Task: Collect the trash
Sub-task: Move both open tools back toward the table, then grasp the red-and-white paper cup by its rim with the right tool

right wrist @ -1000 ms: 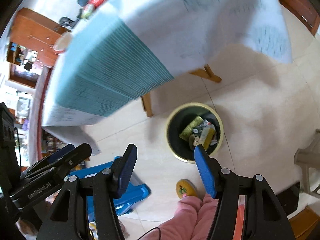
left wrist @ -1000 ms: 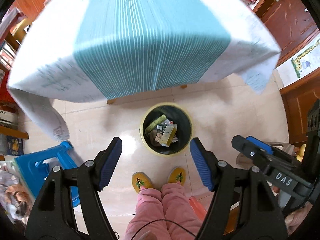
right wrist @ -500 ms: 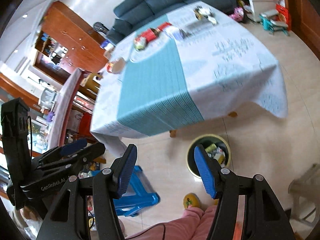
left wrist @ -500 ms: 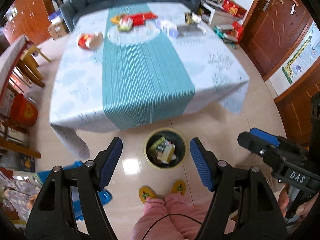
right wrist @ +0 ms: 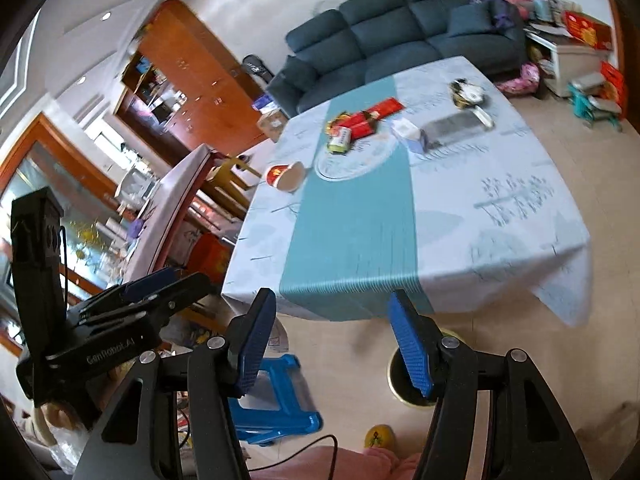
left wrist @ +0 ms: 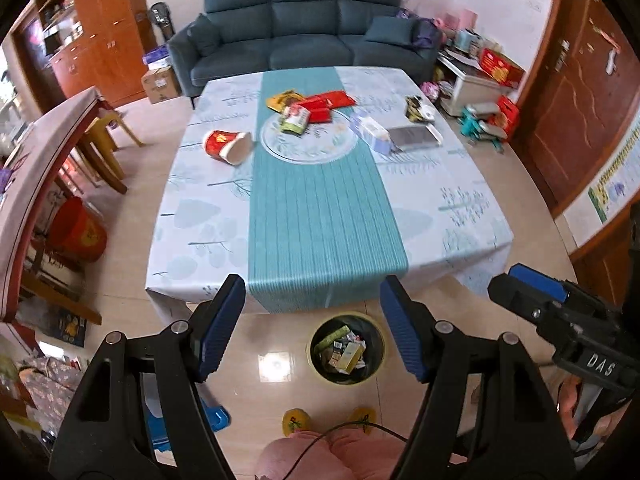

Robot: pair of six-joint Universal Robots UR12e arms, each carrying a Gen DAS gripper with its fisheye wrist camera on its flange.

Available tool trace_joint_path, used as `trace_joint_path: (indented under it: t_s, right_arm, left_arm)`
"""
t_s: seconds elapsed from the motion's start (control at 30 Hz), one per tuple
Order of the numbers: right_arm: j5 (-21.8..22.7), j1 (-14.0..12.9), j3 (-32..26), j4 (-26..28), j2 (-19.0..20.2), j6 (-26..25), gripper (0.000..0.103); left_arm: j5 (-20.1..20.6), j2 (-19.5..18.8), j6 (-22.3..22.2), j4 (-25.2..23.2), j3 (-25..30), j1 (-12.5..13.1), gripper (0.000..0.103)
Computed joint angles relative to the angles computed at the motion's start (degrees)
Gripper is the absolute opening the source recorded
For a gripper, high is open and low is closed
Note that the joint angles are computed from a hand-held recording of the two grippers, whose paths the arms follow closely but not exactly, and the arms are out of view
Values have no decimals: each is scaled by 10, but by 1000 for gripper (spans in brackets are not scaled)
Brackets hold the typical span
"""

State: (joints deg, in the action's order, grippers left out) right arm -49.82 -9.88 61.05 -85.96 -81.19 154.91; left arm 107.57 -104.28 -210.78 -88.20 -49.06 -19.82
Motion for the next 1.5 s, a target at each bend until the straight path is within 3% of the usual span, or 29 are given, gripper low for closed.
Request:
trace_joint_path:
  t_s: [0.27, 0.4, 0.5, 0.7, 0.87, 1.03, 1.17, 1.3, 1.4, 1.5]
  right_arm:
    - [1, 32, -32, -11, 35, 6, 61]
    - [-14, 56, -53, -39, 62, 35, 60]
    - [-33, 81, -71, -74, 87, 76, 60]
    - [-63, 136, -121, -118, 158, 237, 60]
    - [-63, 177, -176, -107, 224, 350, 60]
    - [-25, 207, -199, -124, 273, 473, 60]
    - [-4, 226, -222, -156, 311, 547, 60]
    - [-2, 236, -232, -236, 339, 657, 60]
    - [-23, 241, -242, -299, 357, 742, 60]
    - [-51, 246, -266, -318, 378, 791, 60]
  left_arm:
    - [6, -4, 24, 0, 0, 31, 65]
    - [5, -5, 86, 7, -10, 60, 65]
    - [-6, -5, 160, 21, -26, 93, 65]
    - [-57, -25, 304, 58, -36, 165, 65]
    - [-93, -60, 386, 71, -8, 214, 65]
    - [-97, -107, 457, 74, 28, 242, 51]
    - [-116, -129, 469, 73, 43, 257, 51]
    - [-141, -145, 460, 54, 55, 269, 51]
    - [-152, -150, 461, 50, 55, 275, 51]
    - [-158, -154, 466, 42, 58, 278, 51]
